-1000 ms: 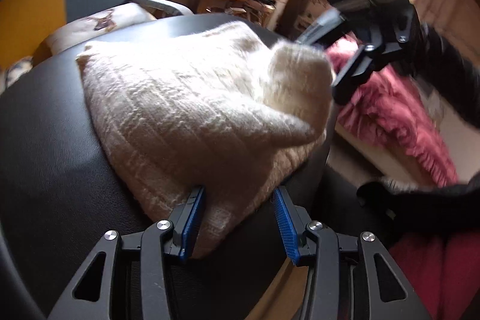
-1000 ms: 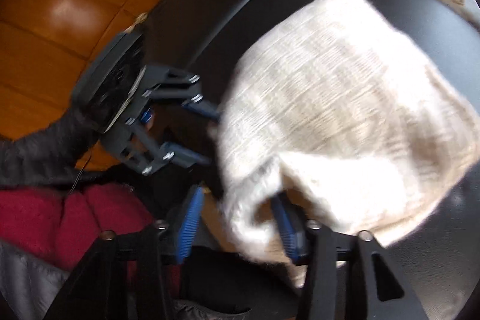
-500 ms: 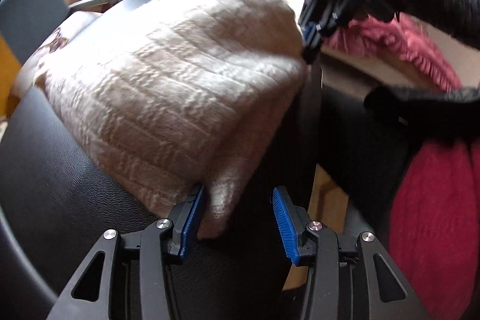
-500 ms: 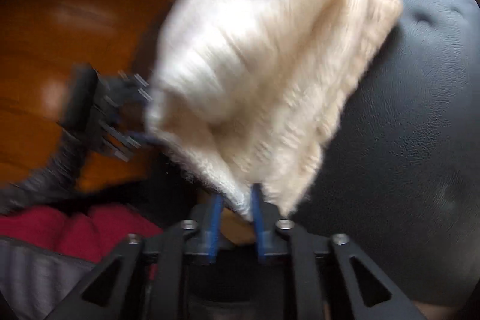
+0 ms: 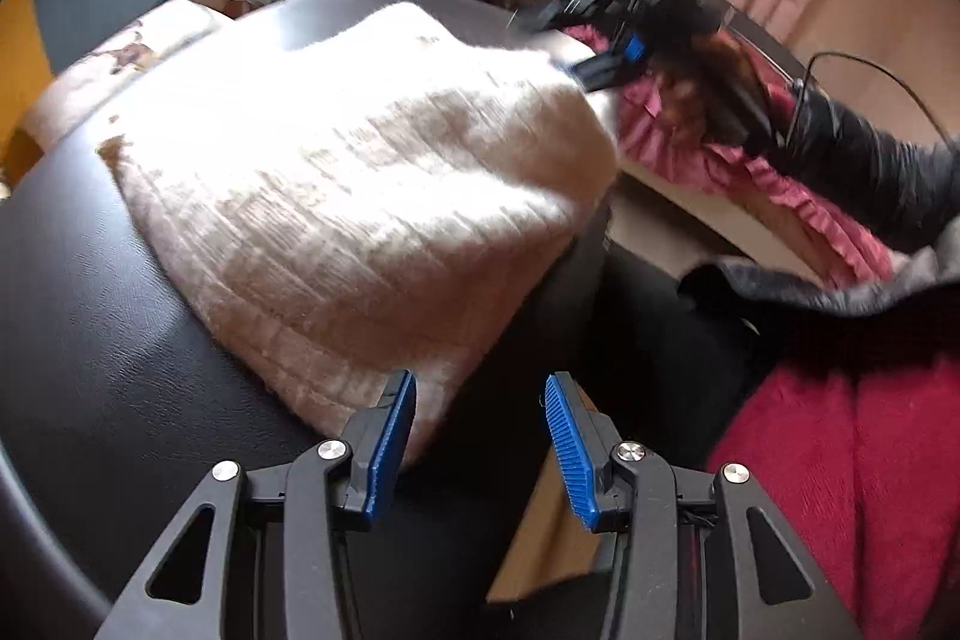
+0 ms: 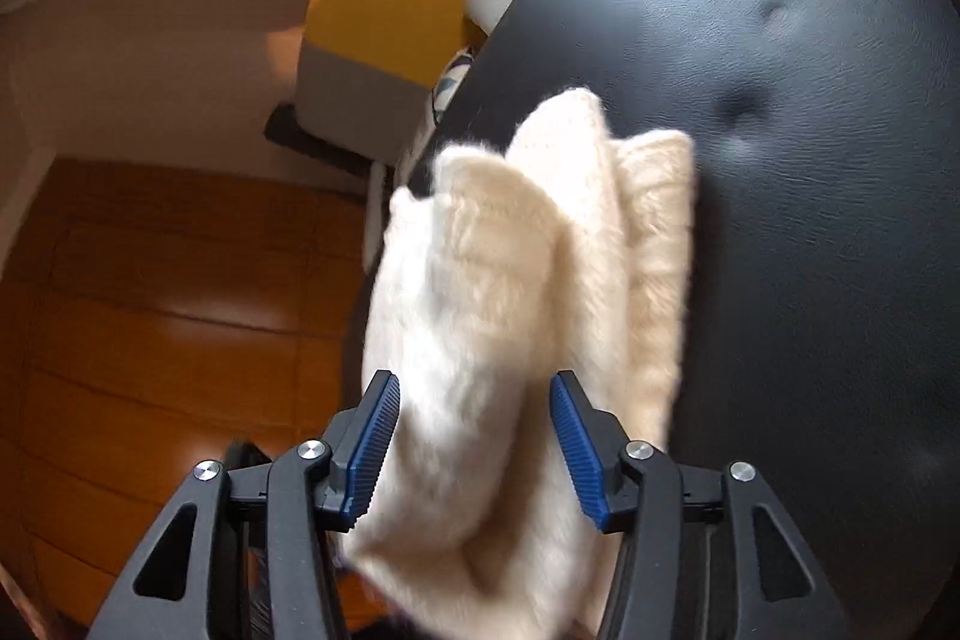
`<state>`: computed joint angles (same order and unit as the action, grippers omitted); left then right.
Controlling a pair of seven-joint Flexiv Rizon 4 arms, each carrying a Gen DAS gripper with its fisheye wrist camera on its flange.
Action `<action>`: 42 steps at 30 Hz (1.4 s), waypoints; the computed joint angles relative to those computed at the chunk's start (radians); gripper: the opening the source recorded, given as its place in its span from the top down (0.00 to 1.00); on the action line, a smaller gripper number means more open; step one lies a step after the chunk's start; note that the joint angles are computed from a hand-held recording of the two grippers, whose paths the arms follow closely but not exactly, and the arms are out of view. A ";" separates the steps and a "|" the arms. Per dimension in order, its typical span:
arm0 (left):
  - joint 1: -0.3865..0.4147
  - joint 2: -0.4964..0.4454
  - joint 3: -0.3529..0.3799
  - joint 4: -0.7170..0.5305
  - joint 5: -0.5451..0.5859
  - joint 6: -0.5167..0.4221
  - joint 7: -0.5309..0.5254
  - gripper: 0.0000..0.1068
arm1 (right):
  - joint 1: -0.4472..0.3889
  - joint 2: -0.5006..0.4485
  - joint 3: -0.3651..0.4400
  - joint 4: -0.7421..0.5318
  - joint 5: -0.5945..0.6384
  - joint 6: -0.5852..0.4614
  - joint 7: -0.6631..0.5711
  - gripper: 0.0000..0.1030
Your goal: Fold clothes
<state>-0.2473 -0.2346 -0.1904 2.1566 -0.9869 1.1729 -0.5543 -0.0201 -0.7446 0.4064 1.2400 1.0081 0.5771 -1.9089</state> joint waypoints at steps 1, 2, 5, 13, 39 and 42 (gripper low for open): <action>-0.001 -0.003 -0.008 0.001 -0.028 0.014 0.015 0.57 | 0.018 0.003 -0.006 0.000 -0.006 0.031 -0.002 0.47; -0.003 -0.012 -0.011 -0.004 -0.036 0.024 0.024 0.57 | 0.050 0.011 -0.021 0.003 -0.045 0.059 -0.011 0.48; -0.006 -0.043 0.000 -0.025 0.045 0.012 -0.010 0.57 | 0.192 0.055 -0.094 0.034 -0.285 0.129 -0.015 0.72; 0.035 -0.073 -0.019 -0.040 0.124 -0.036 -0.017 0.57 | 0.302 0.066 -0.179 0.054 -0.656 0.284 0.013 0.87; 0.066 -0.146 0.018 -0.291 -0.279 -0.174 -0.006 0.60 | -0.023 0.137 0.004 0.045 -0.305 -0.295 -0.411 0.47; 0.066 -0.217 -0.019 -0.378 -0.184 -0.179 -0.053 0.60 | 0.001 0.079 -0.021 -0.024 -0.302 -0.429 -0.430 0.44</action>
